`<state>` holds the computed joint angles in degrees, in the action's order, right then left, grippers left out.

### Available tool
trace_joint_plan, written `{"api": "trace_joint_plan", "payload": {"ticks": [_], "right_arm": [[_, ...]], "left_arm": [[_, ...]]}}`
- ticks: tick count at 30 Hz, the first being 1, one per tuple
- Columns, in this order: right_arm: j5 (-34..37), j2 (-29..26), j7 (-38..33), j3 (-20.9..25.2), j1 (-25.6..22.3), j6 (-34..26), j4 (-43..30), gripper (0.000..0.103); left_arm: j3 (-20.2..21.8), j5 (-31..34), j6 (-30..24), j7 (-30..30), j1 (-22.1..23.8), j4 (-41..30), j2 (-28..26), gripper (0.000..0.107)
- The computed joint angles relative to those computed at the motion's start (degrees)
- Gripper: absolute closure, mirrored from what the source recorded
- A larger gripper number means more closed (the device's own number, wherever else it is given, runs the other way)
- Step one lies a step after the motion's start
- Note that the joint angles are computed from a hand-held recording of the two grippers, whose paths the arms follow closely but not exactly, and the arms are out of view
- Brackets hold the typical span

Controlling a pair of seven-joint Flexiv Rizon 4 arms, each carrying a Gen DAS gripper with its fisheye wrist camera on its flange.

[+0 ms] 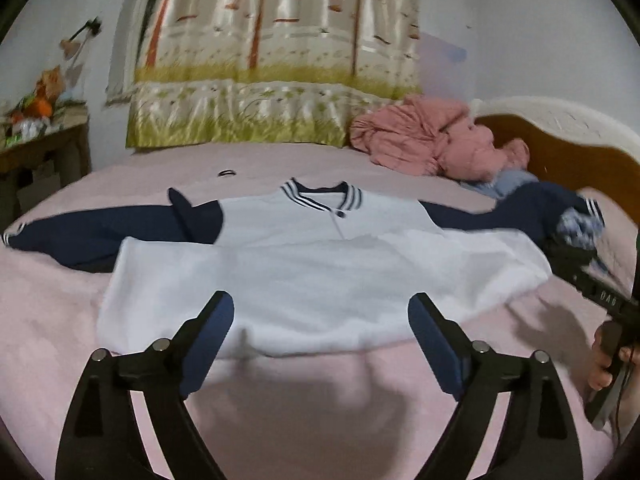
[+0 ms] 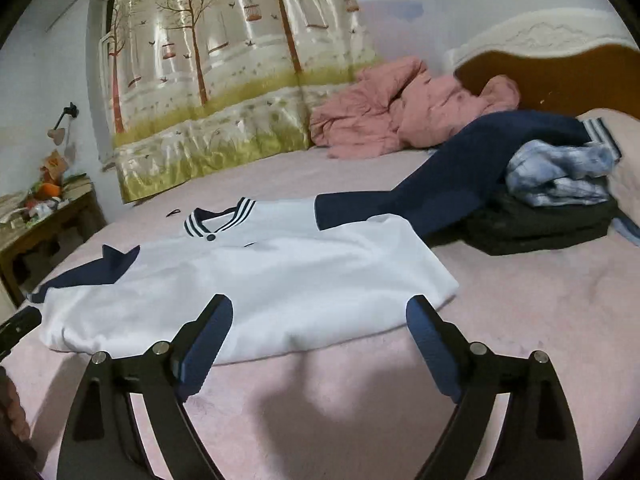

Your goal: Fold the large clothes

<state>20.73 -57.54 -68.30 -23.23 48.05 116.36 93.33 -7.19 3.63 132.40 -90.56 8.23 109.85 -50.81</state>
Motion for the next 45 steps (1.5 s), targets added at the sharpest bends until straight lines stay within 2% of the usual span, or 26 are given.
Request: {"api": "trace_joint_plan", "payload": {"ticks": [3, 4, 6, 7, 10, 13, 15, 19, 24, 28, 32, 35, 37, 39, 40, 41, 42, 43, 44, 45], "right_arm": [[-1.74, 0.78, -1.05, 2.11, -0.93, -0.24, 0.71, 0.013], [-3.58, 1.0, -0.99, 3.52, -2.64, -0.48, 0.56, 0.013], [-8.15, 2.11, -0.4, 8.5, -7.1, -2.35, 0.52, 0.013], [-8.93, 2.2, 0.0, 9.26, -7.85, -3.39, 0.29, 0.013], [-9.95, 1.84, 1.08, 8.25, -7.16, -3.72, 0.3, 0.013], [-8.53, 0.86, 0.98, 4.22, -3.52, -3.07, 0.66, 0.013], [-9.9, 1.09, 0.43, 5.12, -4.12, -2.87, 0.75, 0.013], [-10.44, 1.03, 0.17, 3.83, -2.84, -3.85, 0.88, 0.013], [-13.5, 1.32, 2.77, 6.82, -6.23, -8.08, -0.23, 0.012], [-17.38, 1.31, 4.02, 8.54, -8.0, -9.86, -0.77, 0.013], [-22.59, 1.45, 4.27, 11.78, -10.87, -12.47, -1.74, 0.012], [-23.67, 1.53, 5.49, 12.09, -11.27, -12.52, -1.53, 0.012], [-23.81, 1.62, 6.28, 12.08, -11.37, -11.79, -1.16, 0.012], [-22.99, 2.08, 7.27, 10.81, -10.35, -11.38, -0.14, 0.012], [-20.58, 2.55, 6.61, 9.63, -8.97, -13.12, 0.1, 0.012], [-20.04, 3.9, 9.52, 6.58, -6.29, -18.59, 1.63, 0.013], [-22.82, 5.18, 15.22, 4.72, -4.76, -22.93, 4.23, 0.013], [-22.13, 6.08, 17.18, 2.57, -2.28, -23.54, 6.47, 0.012], [-21.25, 6.12, 15.53, 2.04, -1.4, -20.42, 7.61, 0.012], [-22.6, 6.97, 14.97, 3.37, -2.12, -19.96, 8.26, 0.012]], "left_arm": [[1.17, -1.91, -1.08, 1.98, -3.33, 0.24, -0.58, 0.008], [2.58, -3.96, -1.6, 3.45, -5.5, 0.06, -0.85, 0.006], [6.89, -12.97, -1.9, 8.61, -12.03, -0.36, -1.67, 0.005], [7.77, -14.15, -3.52, 9.73, -13.27, -0.88, -1.83, 0.005], [7.1, -14.69, -4.74, 11.86, -13.09, -1.31, -2.08, 0.005], [5.97, -14.67, -1.41, 11.07, -11.81, -0.19, -2.14, 0.004], [4.21, -12.03, 0.68, 9.72, -9.48, 0.4, -2.18, 0.004], [4.5, -13.09, 3.52, 9.19, -9.89, 1.08, -2.27, 0.004], [3.6, -12.51, 2.51, 8.4, -8.76, 1.51, -1.83, 0.004], [4.51, -14.36, 2.4, 8.72, -10.07, 1.72, -1.69, 0.004], [0.68, -6.02, 3.34, 5.06, -4.45, 2.32, -1.46, 0.004], [2.07, -6.79, 5.23, 4.72, -5.8, 2.64, -1.47, 0.004], [3.43, -9.29, 4.52, 5.95, -7.74, 2.58, -1.42, 0.004], [3.33, -9.83, 3.16, 6.19, -7.69, 2.41, -1.29, 0.004], [3.05, -10.09, 1.99, 5.94, -7.29, 2.34, -1.18, 0.004], [2.52, -10.5, 0.09, 5.29, -6.48, 2.29, -0.94, 0.004], [1.66, -10.61, -2.42, 4.28, -5.17, 2.19, -0.66, 0.004], [0.73, -10.24, -4.57, 3.18, -3.76, 2.12, -0.5, 0.004], [-0.8, -9.16, -6.81, 1.74, -1.63, 1.96, -0.42, 0.004], [-2.46, -7.61, -8.43, 0.31, 0.61, 1.85, -0.48, 0.004]]}}
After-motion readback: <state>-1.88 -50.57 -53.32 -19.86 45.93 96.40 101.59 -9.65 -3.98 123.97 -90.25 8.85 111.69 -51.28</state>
